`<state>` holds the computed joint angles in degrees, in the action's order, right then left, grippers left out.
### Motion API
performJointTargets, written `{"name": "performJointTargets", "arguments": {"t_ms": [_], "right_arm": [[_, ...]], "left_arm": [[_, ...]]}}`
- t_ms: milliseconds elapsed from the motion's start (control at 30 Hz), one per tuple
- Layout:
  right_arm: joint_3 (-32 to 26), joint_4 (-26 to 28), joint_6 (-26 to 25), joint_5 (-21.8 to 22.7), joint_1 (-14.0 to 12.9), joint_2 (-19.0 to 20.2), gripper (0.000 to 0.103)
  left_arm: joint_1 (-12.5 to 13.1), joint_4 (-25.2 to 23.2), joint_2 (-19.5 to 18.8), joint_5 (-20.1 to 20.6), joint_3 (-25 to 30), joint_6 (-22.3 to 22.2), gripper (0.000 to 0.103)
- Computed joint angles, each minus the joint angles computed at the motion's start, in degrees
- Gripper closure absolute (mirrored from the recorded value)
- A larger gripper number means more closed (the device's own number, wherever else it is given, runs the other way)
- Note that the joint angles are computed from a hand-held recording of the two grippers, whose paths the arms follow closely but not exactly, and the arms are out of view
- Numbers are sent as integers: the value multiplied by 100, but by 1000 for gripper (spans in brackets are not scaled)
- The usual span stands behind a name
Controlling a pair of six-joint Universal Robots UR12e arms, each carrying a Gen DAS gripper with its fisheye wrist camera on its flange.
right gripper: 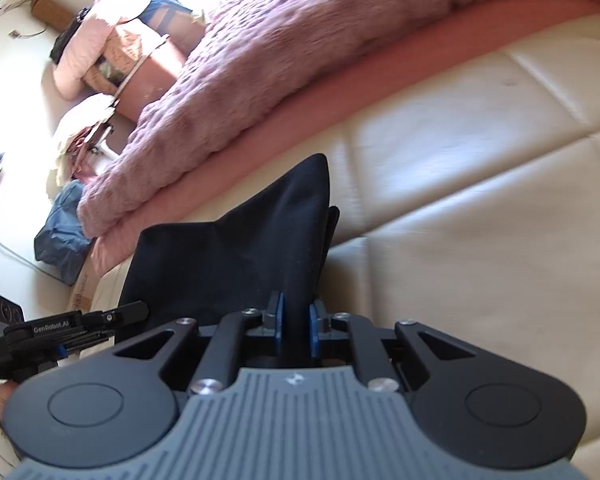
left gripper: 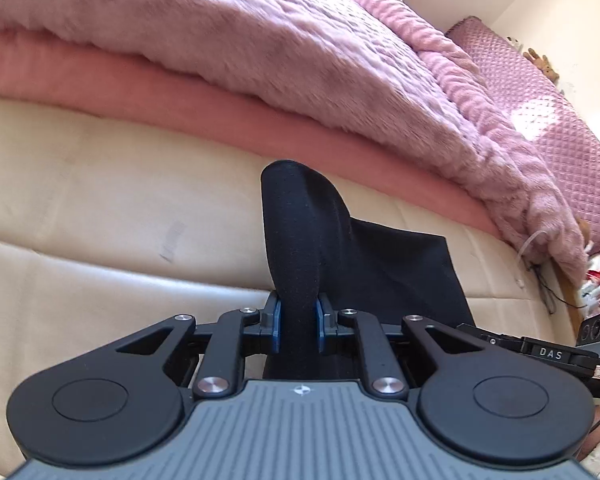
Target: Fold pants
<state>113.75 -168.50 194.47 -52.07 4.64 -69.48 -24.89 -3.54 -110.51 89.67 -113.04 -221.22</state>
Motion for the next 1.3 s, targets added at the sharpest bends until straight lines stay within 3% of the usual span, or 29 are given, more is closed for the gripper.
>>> {"name": "performJointTargets", "arguments": {"t_ms": [300, 433, 600, 700, 767, 867, 1033, 1133, 1233, 1300], "right_arm": [[-967, 274, 106, 68, 843, 677, 98], [-1287, 384, 107, 133, 1037, 900, 101], [-1578, 766, -159, -167, 1204, 1071, 100], [-1607, 822, -216, -332, 1228, 1111, 98], [-1606, 832, -219, -540, 1239, 1115, 80], [-1590, 879, -221, -605, 1200, 1098, 79], [-1578, 964, -494, -975, 1262, 955, 82], [-1477, 812, -564, -1264, 1283, 783, 84], [-1280, 301, -531, -1415, 1287, 561, 83], [-1097, -184, -605, -1617, 1326, 380, 83]], "left_arm": [[638, -305, 455, 241, -464, 470, 86], [849, -308, 466, 146, -601, 627, 85], [1031, -183, 411, -17, -794, 584, 83], [1055, -430, 430, 15, -808, 482, 69], [1103, -330, 447, 23, -866, 302, 55], [1151, -336, 543, 71, -931, 108, 50], [1052, -950, 809, 488, -888, 105, 50], [866, -1740, 977, 1187, -705, 51, 56], [670, -1494, 1148, 1599, -740, 8, 56], [378, -1272, 1211, 2199, -691, 75, 56]]}}
